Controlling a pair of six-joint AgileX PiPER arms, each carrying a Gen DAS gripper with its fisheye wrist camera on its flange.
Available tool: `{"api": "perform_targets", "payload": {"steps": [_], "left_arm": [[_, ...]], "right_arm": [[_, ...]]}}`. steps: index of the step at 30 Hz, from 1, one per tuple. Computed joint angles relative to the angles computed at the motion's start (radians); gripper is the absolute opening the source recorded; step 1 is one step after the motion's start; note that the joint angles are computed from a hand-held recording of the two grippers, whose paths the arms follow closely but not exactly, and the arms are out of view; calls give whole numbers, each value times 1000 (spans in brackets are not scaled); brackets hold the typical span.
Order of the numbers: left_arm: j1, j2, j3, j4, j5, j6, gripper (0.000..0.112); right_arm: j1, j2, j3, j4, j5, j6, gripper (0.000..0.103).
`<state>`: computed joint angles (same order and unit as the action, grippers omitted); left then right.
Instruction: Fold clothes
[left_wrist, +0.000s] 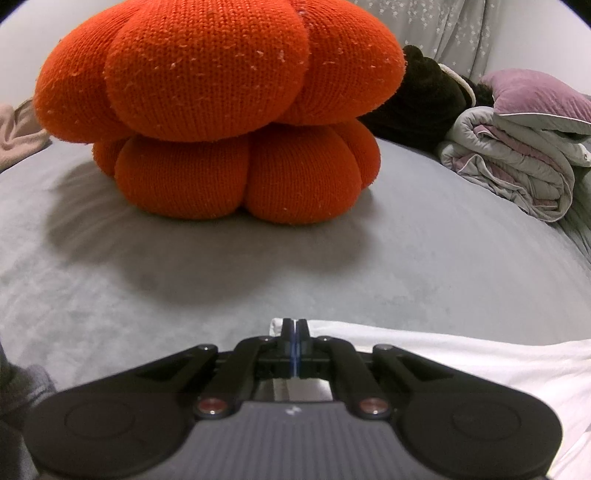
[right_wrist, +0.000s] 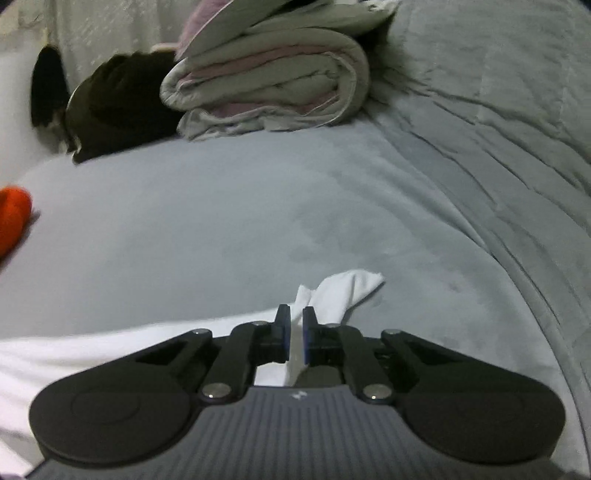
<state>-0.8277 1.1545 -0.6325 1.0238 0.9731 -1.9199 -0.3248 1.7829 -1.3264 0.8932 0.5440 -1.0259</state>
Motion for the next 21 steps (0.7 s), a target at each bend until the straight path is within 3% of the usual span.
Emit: {"api": "perform_targets", "payload": {"steps": [5, 10, 15, 18, 21], "left_arm": [[-1, -3, 0, -4, 2, 4, 1], [5, -2, 1, -3, -4, 10, 1], [2, -1, 5, 0, -1, 12, 1], [0, -1, 8, 3, 0, 11, 0], [1, 0, 7, 3, 1, 9, 0]], "right_arm": [[51, -2, -5, -143, -35, 105, 6], [18, 20, -35, -86, 12, 107, 7], [48, -1, 5, -192, -71, 114, 0], [8, -43, 52, -86, -91, 25, 0], [-21, -78, 95, -103, -132, 46, 0]]}}
